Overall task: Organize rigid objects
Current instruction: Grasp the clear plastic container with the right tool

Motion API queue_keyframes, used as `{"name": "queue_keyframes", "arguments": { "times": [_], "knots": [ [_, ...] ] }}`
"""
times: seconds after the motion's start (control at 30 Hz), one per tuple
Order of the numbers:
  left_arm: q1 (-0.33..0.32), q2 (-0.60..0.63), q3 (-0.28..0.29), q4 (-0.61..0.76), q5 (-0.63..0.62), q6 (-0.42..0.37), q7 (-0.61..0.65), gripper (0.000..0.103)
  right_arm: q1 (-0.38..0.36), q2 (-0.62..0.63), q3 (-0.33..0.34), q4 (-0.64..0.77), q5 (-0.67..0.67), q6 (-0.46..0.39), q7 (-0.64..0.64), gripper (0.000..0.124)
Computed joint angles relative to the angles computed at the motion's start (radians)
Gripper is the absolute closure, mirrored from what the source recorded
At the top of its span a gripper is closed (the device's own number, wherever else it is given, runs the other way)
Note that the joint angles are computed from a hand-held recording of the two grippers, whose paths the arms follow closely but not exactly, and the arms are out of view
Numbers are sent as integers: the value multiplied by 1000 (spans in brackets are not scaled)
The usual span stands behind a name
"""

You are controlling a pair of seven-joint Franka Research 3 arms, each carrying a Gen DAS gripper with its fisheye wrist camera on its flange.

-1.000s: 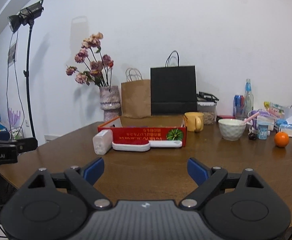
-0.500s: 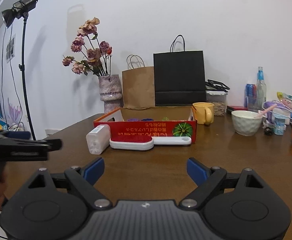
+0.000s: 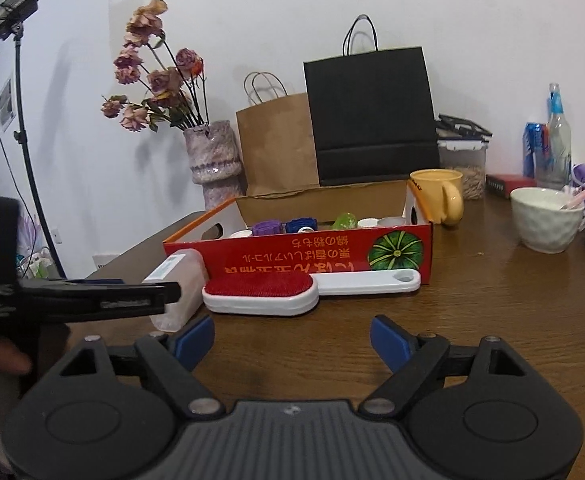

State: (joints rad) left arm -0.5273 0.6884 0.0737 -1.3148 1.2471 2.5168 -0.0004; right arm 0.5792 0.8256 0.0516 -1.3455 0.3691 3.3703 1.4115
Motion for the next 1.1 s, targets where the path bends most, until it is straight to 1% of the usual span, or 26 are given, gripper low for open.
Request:
{"name": "queue_keyframes", "arguments": {
  "times": [0.03,0.07,0.1,0.2,0.27,0.3,0.4,0.5,0.57,0.63,0.7,0.73,0.8,0.83,0.87,0.93,0.97,1.0,1.03,1.07,1.1],
  "knots": [
    [7,18,-4,23,-15,-5,11,47,0,6,-1,10,-2,-7,0,39],
    [12,33,-6,41,-31,-8,22,62,5,12,-8,20,-2,-16,1,39],
    [16,37,-5,43,-43,-1,22,61,8,18,-12,28,-4,-22,2,39],
    [4,19,16,11,-25,18,-36,62,18,21,-29,30,0,-33,11,39],
    [-1,-21,11,-42,-23,15,-59,62,19,12,-31,14,4,-33,20,39],
    [-3,-45,6,-75,-12,27,-81,62,16,4,-24,-1,3,-23,21,39],
    [8,-150,-19,-225,53,139,-214,62,14,-31,-15,-65,15,21,23,39],
    [22,-214,-61,-317,127,255,-320,62,9,-69,-3,-132,34,57,25,39],
    [37,-231,-82,-342,178,349,-407,62,4,-101,8,-185,46,90,23,39],
    [54,-232,-89,-346,246,452,-565,62,3,-132,13,-232,59,113,16,39],
    [75,-223,-97,-341,279,515,-666,62,-3,-163,22,-277,62,126,5,39],
    [78,-226,-101,-349,281,510,-676,61,-8,-179,31,-300,60,131,0,39],
    [77,-250,-113,-388,246,446,-650,60,-25,-200,55,-335,46,139,-5,39],
    [73,-263,-113,-404,257,422,-664,57,-35,-207,68,-348,37,139,-5,39],
    [73,-276,-114,-418,278,408,-686,47,-38,-210,75,-355,34,137,-5,39],
    [72,-304,-120,-447,359,375,-756,37,-49,-206,96,-355,22,126,5,39],
    [75,-317,-131,-462,367,352,-739,42,-60,-201,115,-349,10,117,14,39],
    [77,-329,-144,-477,356,316,-703,44,-71,-196,131,-346,-4,113,22,41],
    [80,-340,-157,-493,344,281,-677,49,-90,-190,157,-341,-28,108,31,41],
    [86,-347,-170,-503,327,256,-646,57,-106,-182,181,-333,-51,102,39,41],
    [98,-354,-179,-513,319,261,-633,60,-125,-171,209,-322,-78,94,49,41]
  ]
}}
